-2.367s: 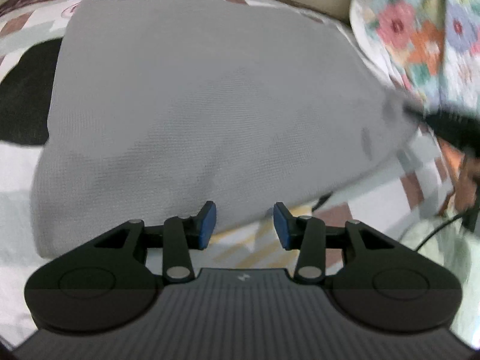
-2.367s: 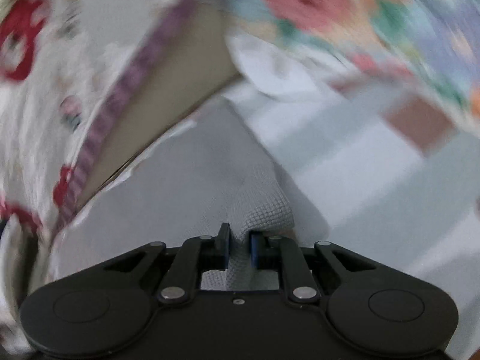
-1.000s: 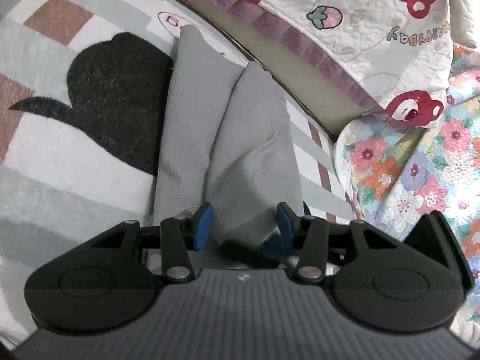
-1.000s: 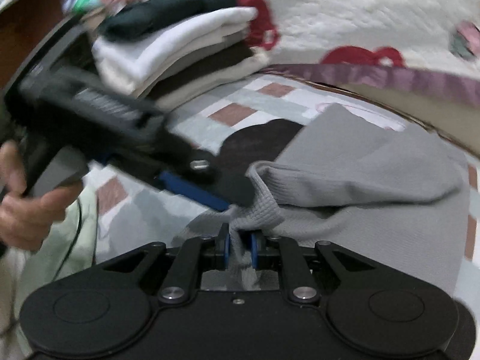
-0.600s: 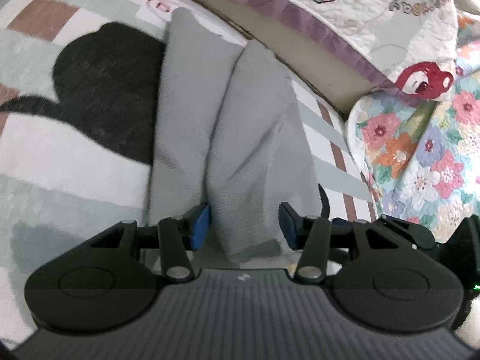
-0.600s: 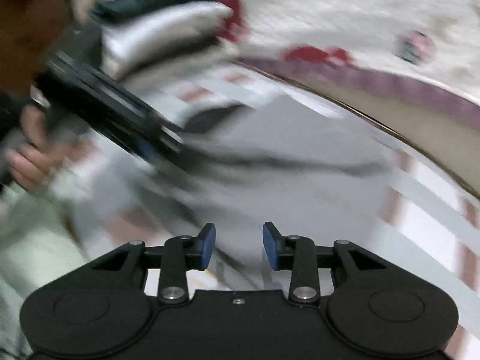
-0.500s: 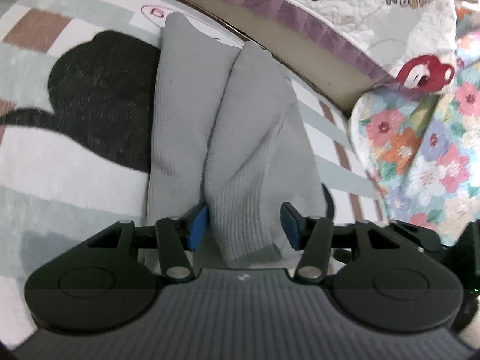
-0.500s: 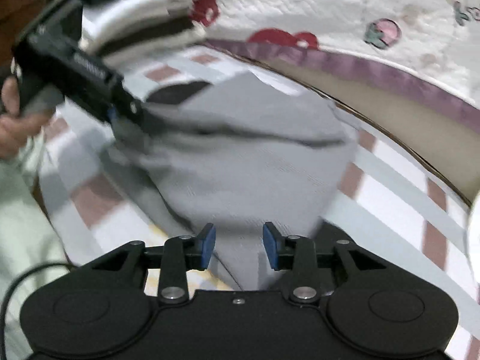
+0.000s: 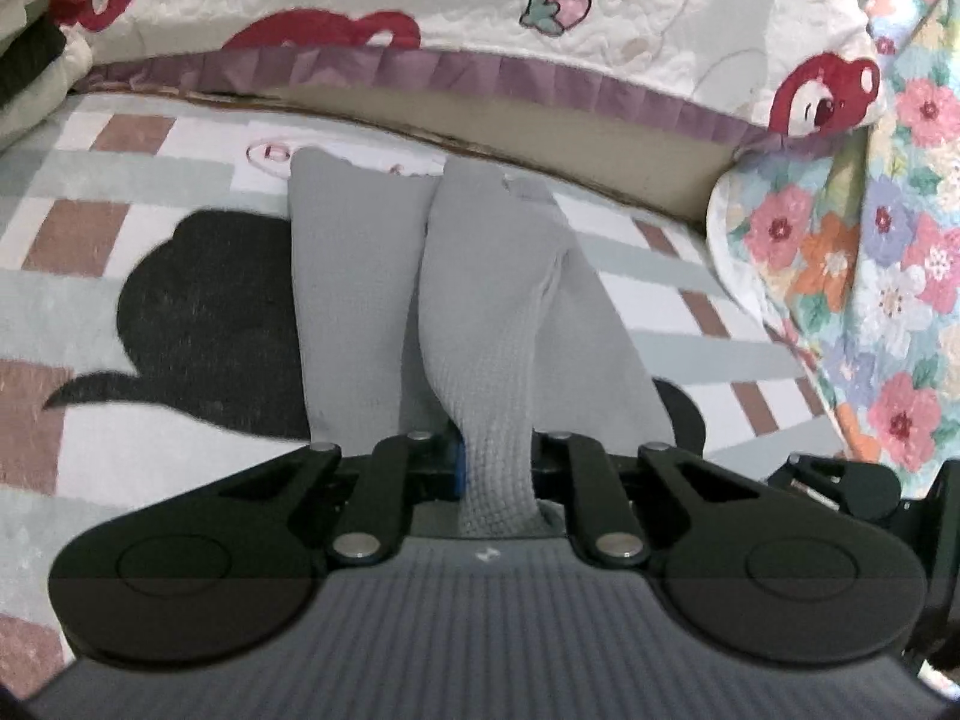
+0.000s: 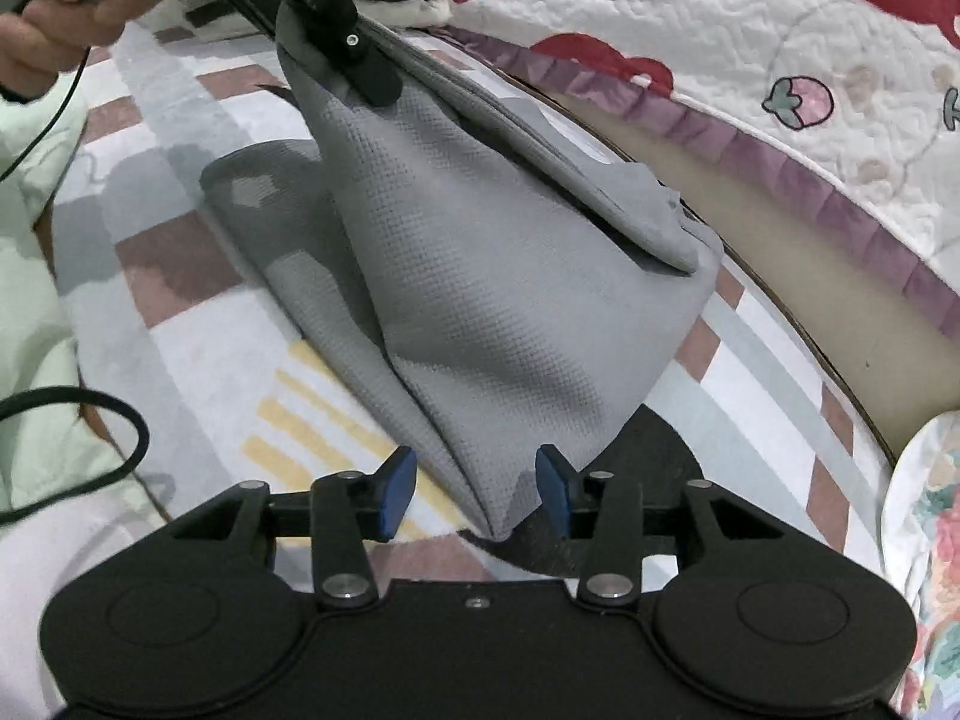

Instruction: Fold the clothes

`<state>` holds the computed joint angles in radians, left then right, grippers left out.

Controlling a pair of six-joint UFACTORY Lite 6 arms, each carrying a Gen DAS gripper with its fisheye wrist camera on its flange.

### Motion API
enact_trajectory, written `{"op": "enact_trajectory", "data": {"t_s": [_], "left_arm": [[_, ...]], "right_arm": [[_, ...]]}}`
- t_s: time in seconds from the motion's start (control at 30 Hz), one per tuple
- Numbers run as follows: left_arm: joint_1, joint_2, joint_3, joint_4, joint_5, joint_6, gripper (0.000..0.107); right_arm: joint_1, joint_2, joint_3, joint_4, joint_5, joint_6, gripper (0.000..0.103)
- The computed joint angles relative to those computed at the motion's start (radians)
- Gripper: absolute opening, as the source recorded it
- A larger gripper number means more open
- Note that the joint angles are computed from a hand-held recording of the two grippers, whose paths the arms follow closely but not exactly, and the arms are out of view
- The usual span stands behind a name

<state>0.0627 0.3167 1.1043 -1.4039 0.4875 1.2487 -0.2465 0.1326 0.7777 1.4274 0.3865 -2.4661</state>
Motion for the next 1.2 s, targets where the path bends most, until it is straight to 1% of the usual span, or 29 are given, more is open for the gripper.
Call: {"op": "enact_trajectory", "data": {"t_s": [0.03, 0.07, 0.13, 0.2, 0.27, 0.3, 0.4, 0.43, 0.47, 0.5, 0.6, 0.63, 0.67, 0.7, 0.73, 0.77, 0.83, 0.9, 0.93, 1.0, 1.1, 1.2], "left_arm": [[-0.004, 0.016, 0.004, 0.011, -0.01, -0.017, 0.012], [-0.008, 0.032, 0.009, 0.024, -0.02, -0.035, 0.012], [0.005, 0.074, 0.036, 0.048, -0.013, -0.082, 0.012], [0.029, 0.105, 0.059, 0.051, 0.023, -0.12, 0.012], [0.042, 0.111, 0.064, 0.052, 0.042, -0.137, 0.012], [0.041, 0.108, 0.062, 0.058, 0.036, -0.142, 0.012], [0.029, 0.104, 0.058, 0.078, 0.01, -0.156, 0.012], [0.03, 0.109, 0.063, 0.08, 0.009, -0.163, 0.012], [0.032, 0.116, 0.07, 0.082, 0.01, -0.171, 0.013], [0.034, 0.122, 0.074, 0.085, 0.011, -0.175, 0.013], [0.034, 0.129, 0.074, 0.074, 0.008, -0.183, 0.013], [0.032, 0.128, 0.07, 0.065, 0.005, -0.186, 0.013], [0.039, 0.13, 0.067, 0.044, 0.017, -0.198, 0.012], [0.052, 0.13, 0.059, 0.014, 0.038, -0.203, 0.012], [0.058, 0.103, 0.039, -0.005, 0.039, -0.189, 0.011], [0.06, 0.064, 0.015, -0.016, 0.031, -0.171, 0.011], [0.053, -0.022, -0.031, -0.004, 0.005, -0.151, 0.009], [0.027, -0.127, -0.07, 0.086, -0.037, -0.179, 0.008], [0.012, -0.141, -0.073, 0.123, -0.055, -0.195, 0.008], [-0.018, -0.136, -0.068, 0.189, -0.089, -0.232, 0.008], [-0.028, -0.024, -0.01, 0.307, -0.059, -0.372, 0.008], [-0.044, 0.006, -0.005, 0.39, -0.087, -0.442, 0.008]], "right_arm": [[-0.003, 0.005, 0.006, 0.002, 0.007, 0.023, 0.037], [-0.007, 0.008, 0.016, -0.022, 0.019, 0.082, 0.035], [-0.015, 0.017, 0.036, -0.051, 0.046, 0.176, 0.034], [-0.003, 0.039, 0.048, -0.022, 0.033, 0.175, 0.034], [0.016, 0.065, 0.046, 0.064, 0.005, 0.083, 0.034], [0.026, 0.075, 0.044, 0.09, -0.011, 0.047, 0.035], [0.027, 0.066, 0.01, 0.223, -0.011, -0.111, 0.04], [0.026, 0.065, 0.003, 0.264, -0.01, -0.158, 0.047], [0.024, 0.067, 0.004, 0.294, -0.01, -0.185, 0.052], [0.023, 0.072, 0.009, 0.318, -0.012, -0.2, 0.058], [-0.005, 0.098, 0.04, 0.256, 0.023, -0.118, 0.058], [-0.017, 0.107, 0.044, 0.255, 0.041, -0.118, 0.056], [-0.027, 0.115, 0.051, 0.225, 0.061, -0.093, 0.048], [-0.032, 0.109, 0.058, 0.153, 0.068, -0.033, 0.008], [-0.032, 0.095, 0.057, 0.102, 0.067, 0.002, 0.003], [-0.041, 0.063, 0.041, 0.081, 0.077, -0.006, 0.003], [-0.068, -0.005, -0.001, 0.117, 0.096, -0.101, 0.002], [-0.08, -0.021, -0.004, 0.138, 0.087, -0.135, 0.002], [-0.083, -0.014, 0.005, 0.133, 0.082, -0.121, 0.002], [-0.087, 0.01, 0.015, 0.122, 0.076, -0.099, 0.002], [-0.067, 0.017, -0.015, 0.179, 0.051, -0.171, 0.002], [-0.051, 0.018, -0.013, 0.183, 0.031, -0.163, 0.003]]}}
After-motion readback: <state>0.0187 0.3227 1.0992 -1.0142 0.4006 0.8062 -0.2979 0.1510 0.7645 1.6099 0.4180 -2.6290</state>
